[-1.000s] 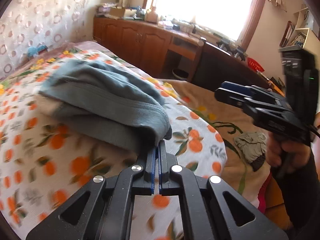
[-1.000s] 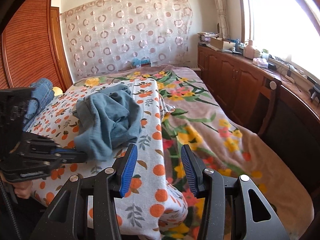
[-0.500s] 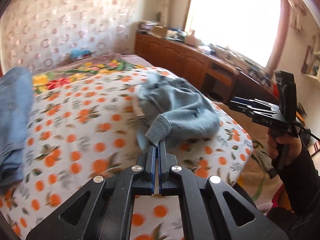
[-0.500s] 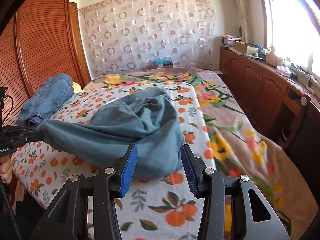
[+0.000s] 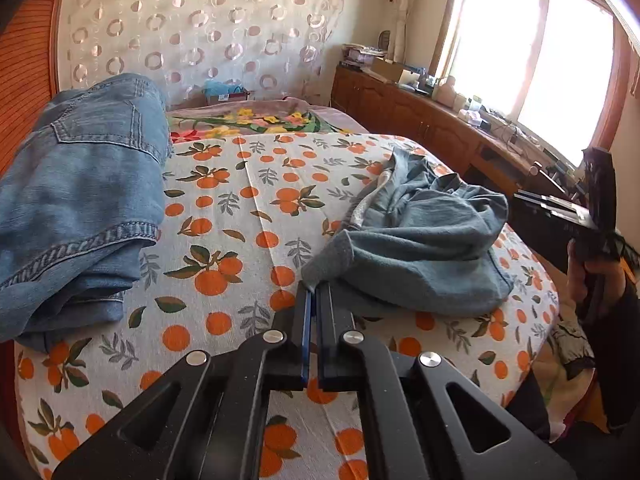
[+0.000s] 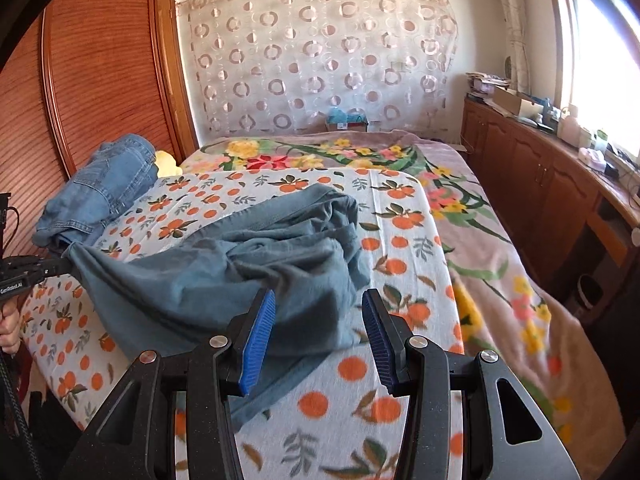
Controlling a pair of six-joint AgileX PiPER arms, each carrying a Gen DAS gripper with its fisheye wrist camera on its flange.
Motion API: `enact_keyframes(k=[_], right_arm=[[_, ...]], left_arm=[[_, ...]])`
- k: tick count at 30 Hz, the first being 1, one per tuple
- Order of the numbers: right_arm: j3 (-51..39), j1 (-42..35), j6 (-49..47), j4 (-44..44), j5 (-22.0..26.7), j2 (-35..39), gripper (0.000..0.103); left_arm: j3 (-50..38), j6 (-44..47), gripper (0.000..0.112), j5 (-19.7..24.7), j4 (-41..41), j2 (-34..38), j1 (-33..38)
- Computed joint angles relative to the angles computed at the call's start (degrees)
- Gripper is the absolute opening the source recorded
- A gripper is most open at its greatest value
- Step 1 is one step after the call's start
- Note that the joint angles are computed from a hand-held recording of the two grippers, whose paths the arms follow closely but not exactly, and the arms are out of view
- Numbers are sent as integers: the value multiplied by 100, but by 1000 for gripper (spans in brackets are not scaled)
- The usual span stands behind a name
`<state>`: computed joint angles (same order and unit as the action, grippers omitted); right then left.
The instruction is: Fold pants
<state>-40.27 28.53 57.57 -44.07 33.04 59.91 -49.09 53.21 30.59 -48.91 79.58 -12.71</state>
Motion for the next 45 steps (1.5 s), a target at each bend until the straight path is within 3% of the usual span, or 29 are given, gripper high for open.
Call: enact_keyframes(k=[6, 12, 19, 27, 36, 40, 41, 45], right_arm=[[-929, -1147, -1878, 1202, -642, 1083, 47], [-2255, -1837, -3939, 2879, -702, 2354, 47], [-4037, -2119, -5479, 4069, -39, 3891, 47], [-6258, -2412, -6521, 4902, 1352, 5393, 47], [-6561, -2687, -7130, 5572, 1625, 5668, 46], [-6268, -2702, -7303, 5636, 1515, 5474, 20], [-6158, -2670, -7338, 5591, 1423, 5403, 8], [-5502, -2656, -7346, 5617, 958, 4853, 6]], left_arm=[[-311, 0, 3, -96, 140, 367, -49], [-660, -233, 3, 5, 388, 591, -82], [-1075, -417, 3, 111, 575, 931, -97], [-1358, -518, 3, 233, 688, 1184, -59], [-1534, -521, 3, 329, 729, 1405, -54], [-1538, -477, 3, 349, 702, 1405, -47], [-1515, -451, 3, 352, 682, 1393, -36], [-1437, -150, 3, 411, 365, 1352, 87]])
